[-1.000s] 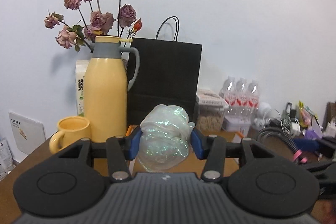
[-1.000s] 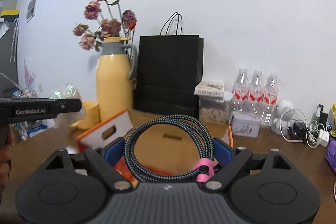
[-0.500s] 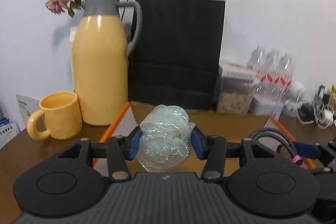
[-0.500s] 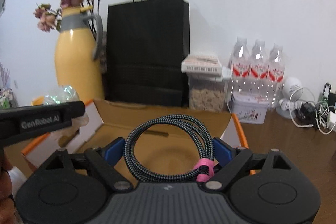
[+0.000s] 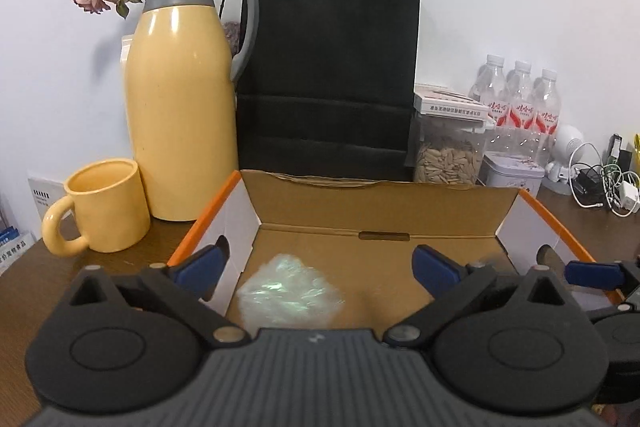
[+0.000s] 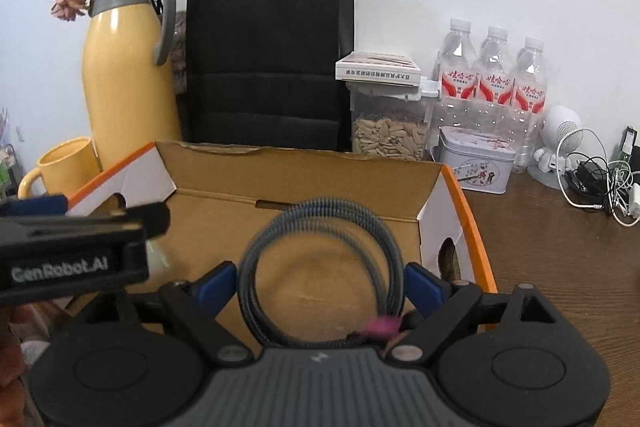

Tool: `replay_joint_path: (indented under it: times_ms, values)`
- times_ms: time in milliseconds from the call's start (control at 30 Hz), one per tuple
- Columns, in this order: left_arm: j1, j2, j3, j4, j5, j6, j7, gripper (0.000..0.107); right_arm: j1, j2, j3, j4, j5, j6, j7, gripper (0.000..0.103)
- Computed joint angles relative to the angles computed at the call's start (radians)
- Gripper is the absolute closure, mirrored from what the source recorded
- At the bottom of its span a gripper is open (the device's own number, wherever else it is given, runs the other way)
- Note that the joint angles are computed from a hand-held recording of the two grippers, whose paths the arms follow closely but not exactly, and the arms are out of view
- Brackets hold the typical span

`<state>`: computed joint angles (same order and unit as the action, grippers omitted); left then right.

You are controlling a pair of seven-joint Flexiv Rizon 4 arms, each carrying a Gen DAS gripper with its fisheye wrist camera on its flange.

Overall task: Organize objects
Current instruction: 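Lower the plastic bag and cable into the box and open both grippers, then move both grippers away from the box back over the table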

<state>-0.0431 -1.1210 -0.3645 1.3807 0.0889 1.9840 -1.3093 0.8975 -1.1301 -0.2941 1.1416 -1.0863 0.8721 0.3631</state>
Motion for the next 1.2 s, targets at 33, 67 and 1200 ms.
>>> replay_joint_path:
  times_ms: [33,67,1200]
  values:
    - [0.003,0.002,-0.004,0.001,-0.002,-0.008,-0.002,0.004,0.003,0.003,-0.003,0.004,-0.004,-0.002,0.005,0.0]
    - [0.003,0.004,-0.005,0.001,-0.005,-0.012,-0.004,0.004,0.004,0.007,-0.005,0.008,-0.008,-0.002,0.01,0.0]
    - [0.304,0.138,-0.168,0.291,0.426,0.184,-0.235,0.004,0.071,0.145,0.08,0.144,-0.206,-0.168,0.088,0.0]
